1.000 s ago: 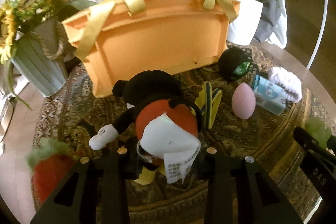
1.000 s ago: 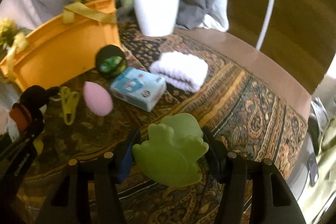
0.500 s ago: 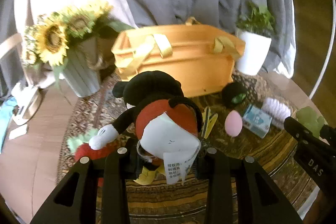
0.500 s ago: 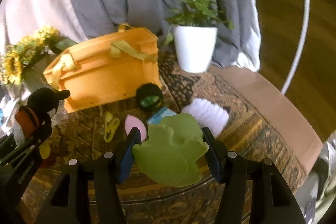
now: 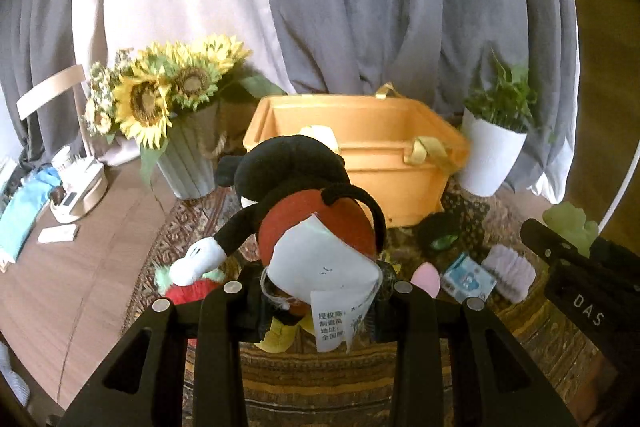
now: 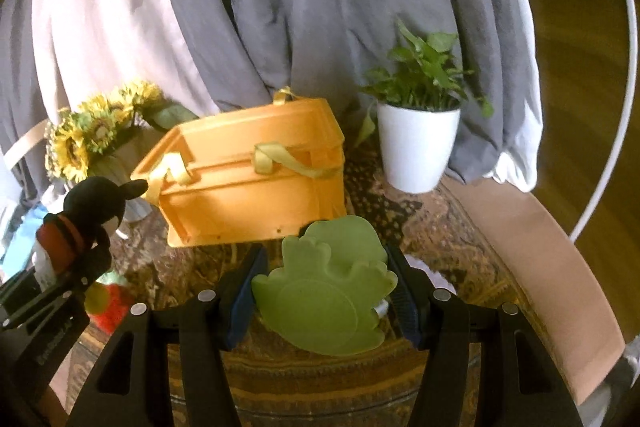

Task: Organize soft objects
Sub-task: 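Lift and carry both held plushes over the orange crate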

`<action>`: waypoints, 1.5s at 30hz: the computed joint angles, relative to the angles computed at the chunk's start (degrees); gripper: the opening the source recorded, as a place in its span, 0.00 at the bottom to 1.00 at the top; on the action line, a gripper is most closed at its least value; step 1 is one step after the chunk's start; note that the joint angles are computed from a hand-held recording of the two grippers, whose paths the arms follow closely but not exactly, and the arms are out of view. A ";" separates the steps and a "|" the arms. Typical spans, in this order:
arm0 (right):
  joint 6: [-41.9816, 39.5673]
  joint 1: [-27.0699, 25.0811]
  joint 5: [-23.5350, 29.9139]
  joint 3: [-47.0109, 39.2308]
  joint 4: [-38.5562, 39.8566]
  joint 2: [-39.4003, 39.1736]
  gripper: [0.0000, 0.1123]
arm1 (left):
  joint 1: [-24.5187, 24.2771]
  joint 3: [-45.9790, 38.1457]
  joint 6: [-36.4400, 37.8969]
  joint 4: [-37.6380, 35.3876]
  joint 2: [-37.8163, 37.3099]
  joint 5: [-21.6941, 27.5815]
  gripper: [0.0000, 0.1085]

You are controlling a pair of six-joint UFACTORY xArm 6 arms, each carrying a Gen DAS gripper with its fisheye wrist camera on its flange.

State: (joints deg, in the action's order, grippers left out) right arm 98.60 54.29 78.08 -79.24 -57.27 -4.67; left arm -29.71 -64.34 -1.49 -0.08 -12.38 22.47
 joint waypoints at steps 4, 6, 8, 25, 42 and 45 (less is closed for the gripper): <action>-0.77 -1.55 -1.84 -0.04 -1.14 -0.48 0.53 | -0.16 -2.19 -0.94 1.43 1.24 -0.84 0.32; -1.04 -2.31 -2.47 -0.36 -1.69 -0.41 0.53 | -0.21 -3.60 -0.27 0.98 2.17 -1.11 0.32; -1.49 -3.16 -3.25 -0.70 -2.21 -0.37 0.53 | -0.24 -4.88 0.41 0.03 3.04 -0.90 0.32; -12.33 -14.98 -16.54 -8.80 0.68 5.38 0.53 | 0.82 -23.90 8.26 -8.41 17.72 4.20 0.32; -26.74 -25.55 -27.46 -19.59 10.81 14.87 0.53 | 0.81 -46.40 11.88 -7.82 34.34 10.01 0.32; -29.97 -26.58 -27.48 -22.56 12.42 17.20 0.53 | 0.85 -52.24 12.39 -7.00 38.19 12.58 0.32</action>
State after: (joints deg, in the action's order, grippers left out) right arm 68.63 27.71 50.60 -101.80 -44.85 12.53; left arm -28.86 -116.57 10.91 -7.08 25.81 35.04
